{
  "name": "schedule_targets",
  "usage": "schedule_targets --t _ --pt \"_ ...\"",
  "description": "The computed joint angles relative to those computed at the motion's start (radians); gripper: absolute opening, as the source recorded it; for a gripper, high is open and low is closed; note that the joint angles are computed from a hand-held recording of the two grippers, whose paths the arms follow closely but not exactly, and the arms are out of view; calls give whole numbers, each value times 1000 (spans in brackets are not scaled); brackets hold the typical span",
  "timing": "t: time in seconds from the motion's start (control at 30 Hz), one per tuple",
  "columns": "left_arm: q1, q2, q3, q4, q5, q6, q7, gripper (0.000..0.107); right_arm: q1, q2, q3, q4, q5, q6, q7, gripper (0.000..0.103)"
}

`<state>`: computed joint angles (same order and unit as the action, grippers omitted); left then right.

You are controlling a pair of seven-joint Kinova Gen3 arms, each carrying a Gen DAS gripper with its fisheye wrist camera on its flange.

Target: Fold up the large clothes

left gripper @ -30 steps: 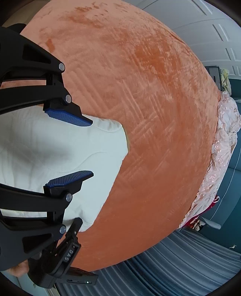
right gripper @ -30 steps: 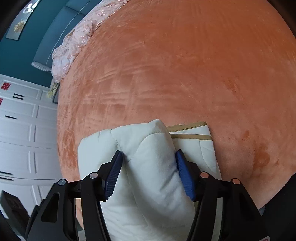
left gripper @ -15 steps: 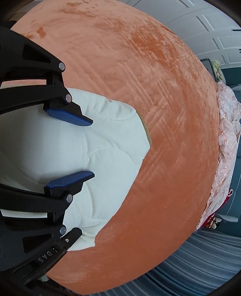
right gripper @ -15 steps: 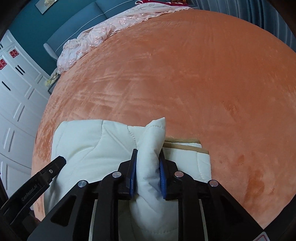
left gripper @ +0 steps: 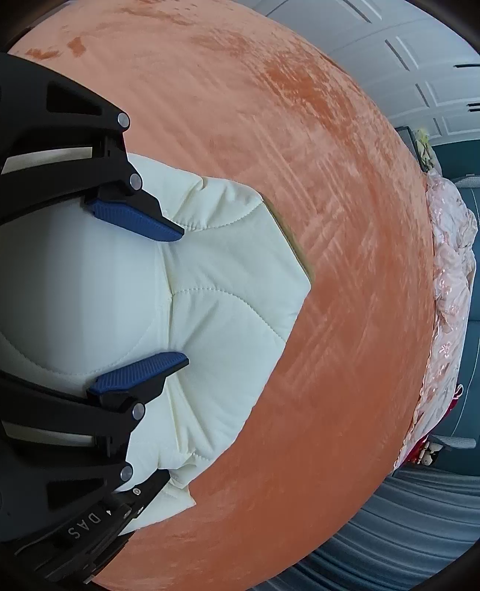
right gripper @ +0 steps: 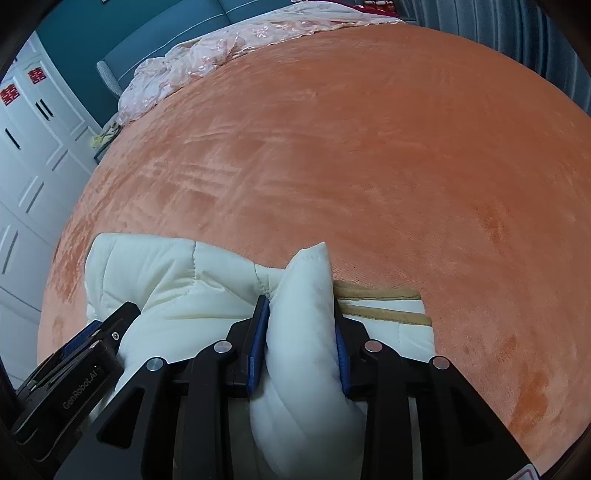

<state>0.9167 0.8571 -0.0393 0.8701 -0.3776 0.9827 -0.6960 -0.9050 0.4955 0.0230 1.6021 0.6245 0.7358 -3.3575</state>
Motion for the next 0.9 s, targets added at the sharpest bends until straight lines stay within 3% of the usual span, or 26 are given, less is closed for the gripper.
schedule_targets --t 0.9 --pt "50 49 -53 -4 -91 -23 89 66 -48 33 48 27 114 -43 -98 33"
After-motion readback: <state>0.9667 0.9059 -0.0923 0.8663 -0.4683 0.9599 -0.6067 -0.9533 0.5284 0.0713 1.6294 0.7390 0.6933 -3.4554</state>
